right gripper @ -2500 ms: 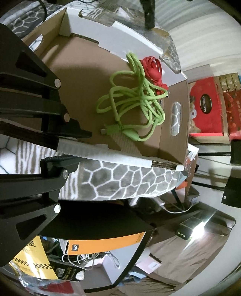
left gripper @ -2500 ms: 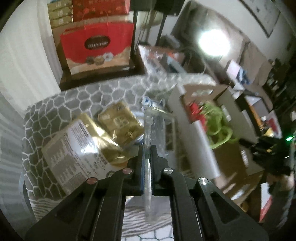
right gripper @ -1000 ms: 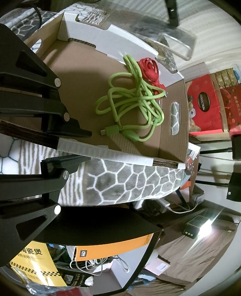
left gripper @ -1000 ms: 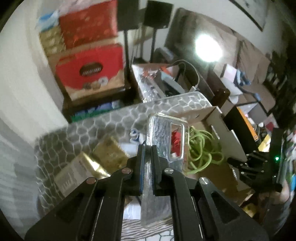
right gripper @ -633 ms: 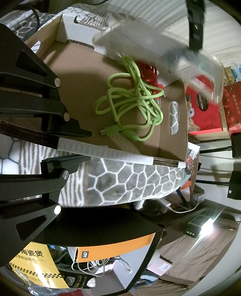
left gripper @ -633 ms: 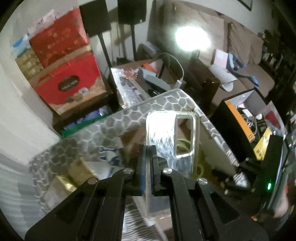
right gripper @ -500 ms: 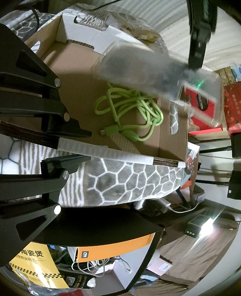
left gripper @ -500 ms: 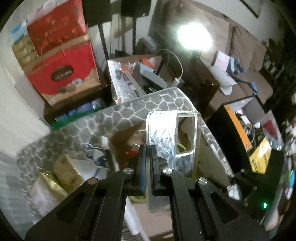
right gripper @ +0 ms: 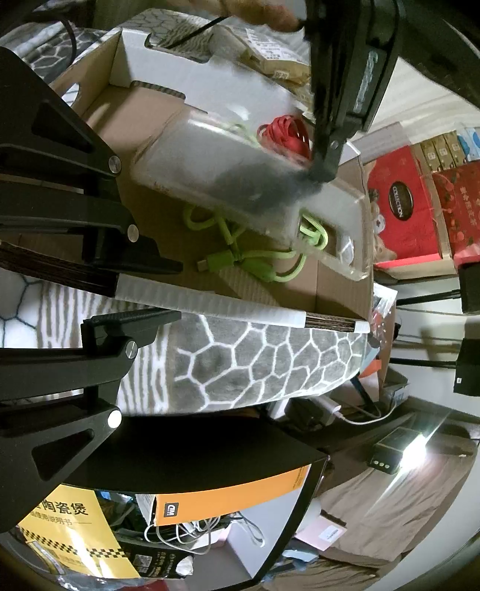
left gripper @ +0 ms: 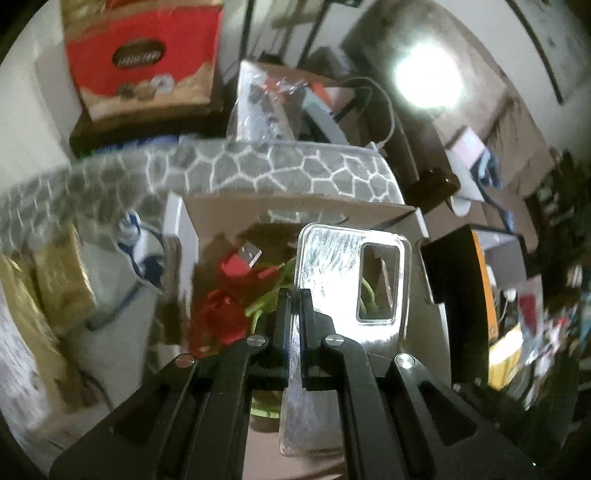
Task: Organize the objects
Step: 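Lower the clear phone case into the box over the cables and release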
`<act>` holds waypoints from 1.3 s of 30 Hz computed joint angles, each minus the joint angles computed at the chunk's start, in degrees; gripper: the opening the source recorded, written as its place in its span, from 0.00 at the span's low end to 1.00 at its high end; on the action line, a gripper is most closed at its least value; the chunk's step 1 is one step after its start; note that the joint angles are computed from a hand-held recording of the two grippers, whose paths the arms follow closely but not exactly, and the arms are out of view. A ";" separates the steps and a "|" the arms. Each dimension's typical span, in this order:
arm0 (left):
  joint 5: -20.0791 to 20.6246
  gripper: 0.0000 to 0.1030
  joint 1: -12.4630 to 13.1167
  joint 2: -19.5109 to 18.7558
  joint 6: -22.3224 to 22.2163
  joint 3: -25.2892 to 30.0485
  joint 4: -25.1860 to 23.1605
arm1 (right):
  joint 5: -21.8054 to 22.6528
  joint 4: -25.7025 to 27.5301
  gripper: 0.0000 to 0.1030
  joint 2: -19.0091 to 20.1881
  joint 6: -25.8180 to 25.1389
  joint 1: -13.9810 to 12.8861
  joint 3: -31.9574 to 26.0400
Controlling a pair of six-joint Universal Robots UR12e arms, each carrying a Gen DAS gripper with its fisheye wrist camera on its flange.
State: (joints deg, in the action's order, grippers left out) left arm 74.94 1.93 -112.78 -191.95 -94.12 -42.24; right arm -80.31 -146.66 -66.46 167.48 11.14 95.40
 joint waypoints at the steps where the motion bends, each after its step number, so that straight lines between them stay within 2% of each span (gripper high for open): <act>1: -0.10 0.03 -0.02 -0.14 -1.33 -0.08 0.14 | -0.09 -0.02 0.17 0.01 0.07 0.03 -0.02; 7: -0.98 0.03 -0.11 -0.39 -8.91 -0.94 3.11 | 0.05 -0.12 0.17 0.11 0.64 -0.05 0.03; 12: -1.80 0.06 -0.32 -0.56 -9.27 -0.63 2.83 | 0.88 0.35 0.18 0.22 1.64 -0.29 -0.11; 13: -1.64 0.09 -0.36 -0.38 -8.34 -0.69 2.67 | 1.16 0.47 0.19 0.22 1.82 -0.38 -0.11; 15: -1.90 0.25 -0.34 -0.04 -6.83 -0.75 2.72 | 1.45 0.69 0.19 0.21 2.17 -0.52 -0.10; 17: -2.26 0.33 -0.03 0.78 -4.48 -1.31 3.31 | 1.25 0.71 0.19 0.16 2.52 -0.55 -0.07; 19: -3.11 0.37 0.40 1.66 -1.51 -1.67 3.19 | 1.40 0.90 0.19 0.12 2.76 -0.66 -0.07; 21: -4.19 0.47 0.85 2.60 1.75 -1.94 2.42 | 1.30 0.93 0.19 0.11 2.77 -0.67 -0.09; 24: -3.67 0.56 1.98 4.71 6.12 -3.19 2.40 | 1.38 0.92 0.19 0.09 2.81 -0.69 -0.09; 27: -5.96 0.59 4.10 6.69 8.41 -4.81 1.91 | 1.27 0.98 0.19 0.03 2.76 -0.71 -0.05; 29: -4.63 0.62 5.32 8.05 9.44 -6.20 2.72 | 1.02 0.89 0.19 0.04 2.59 -0.66 -0.04; 34: 3.89 0.65 7.57 10.65 10.56 -9.99 6.07 | 1.05 0.95 0.19 -0.20 2.38 -0.76 0.28; 39: 6.83 0.65 10.44 11.99 9.42 -13.32 7.02 | 0.71 0.95 0.19 -0.04 2.38 -0.61 0.10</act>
